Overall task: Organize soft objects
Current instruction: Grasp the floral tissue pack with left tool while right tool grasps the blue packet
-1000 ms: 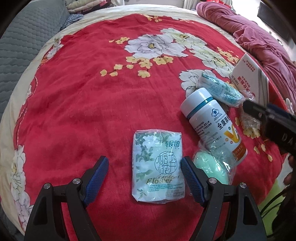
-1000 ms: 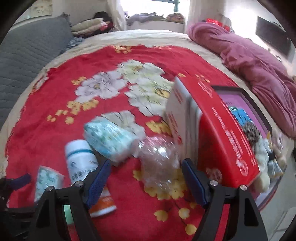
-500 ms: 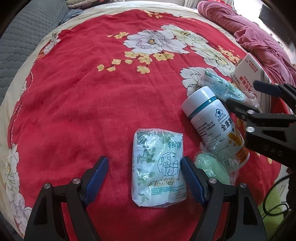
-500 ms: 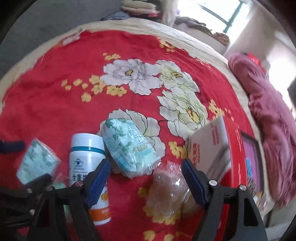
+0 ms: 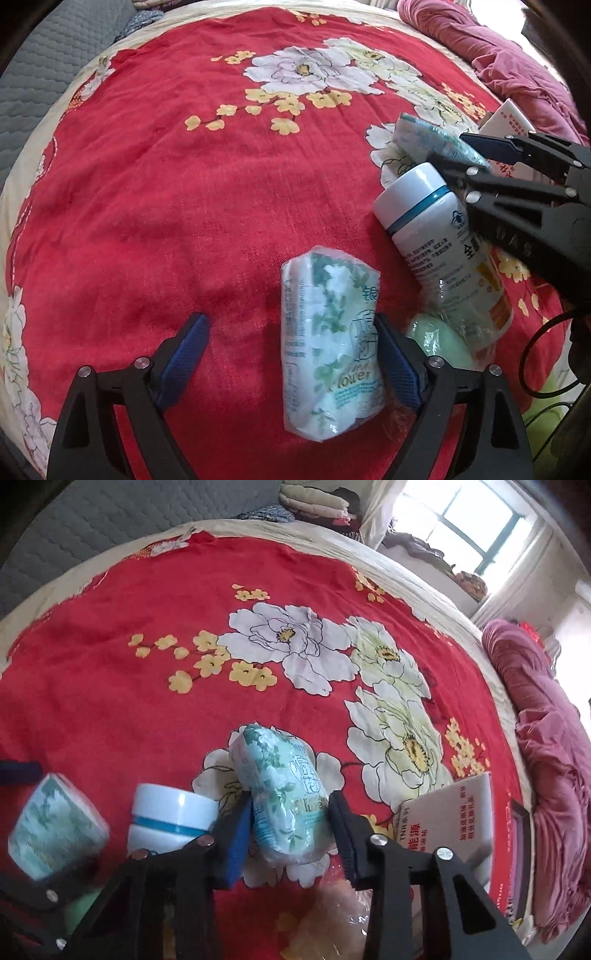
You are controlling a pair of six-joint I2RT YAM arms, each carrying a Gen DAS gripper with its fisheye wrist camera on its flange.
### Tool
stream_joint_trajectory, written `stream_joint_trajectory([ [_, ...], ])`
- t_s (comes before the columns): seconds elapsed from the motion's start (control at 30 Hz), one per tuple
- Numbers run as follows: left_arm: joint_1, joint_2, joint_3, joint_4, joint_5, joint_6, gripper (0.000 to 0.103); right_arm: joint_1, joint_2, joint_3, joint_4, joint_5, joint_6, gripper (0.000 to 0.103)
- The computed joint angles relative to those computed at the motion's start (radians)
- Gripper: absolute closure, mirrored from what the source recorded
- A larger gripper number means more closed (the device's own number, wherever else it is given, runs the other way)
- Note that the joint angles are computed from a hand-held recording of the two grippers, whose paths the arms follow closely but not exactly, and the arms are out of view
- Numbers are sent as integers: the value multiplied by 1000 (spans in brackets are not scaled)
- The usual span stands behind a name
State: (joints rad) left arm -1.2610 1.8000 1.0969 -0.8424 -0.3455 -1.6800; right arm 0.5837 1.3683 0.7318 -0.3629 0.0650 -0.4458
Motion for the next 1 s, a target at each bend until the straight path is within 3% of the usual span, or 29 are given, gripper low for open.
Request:
stream_joint_trajectory([
  [0.23,1,-15,-17,16,-8,-20,14,-171,-25,57,-109,-253,54,72],
  [0.37,0,-15,-11,10,-10,-22,18,-237,-57,83,-185,-339,50,72],
  [0.43,-4,-18,-5,4,-18,-29,21,-262,-72,92,-215,-371,48,73],
  [0.63,-16,-48,-12,15,-35,-30,52,-315,-150,100,-307,-443,38,72],
  [1.0,-63,-84,17,-56,-99,-82,62,-326,-292,116,-424,-508,27,72],
])
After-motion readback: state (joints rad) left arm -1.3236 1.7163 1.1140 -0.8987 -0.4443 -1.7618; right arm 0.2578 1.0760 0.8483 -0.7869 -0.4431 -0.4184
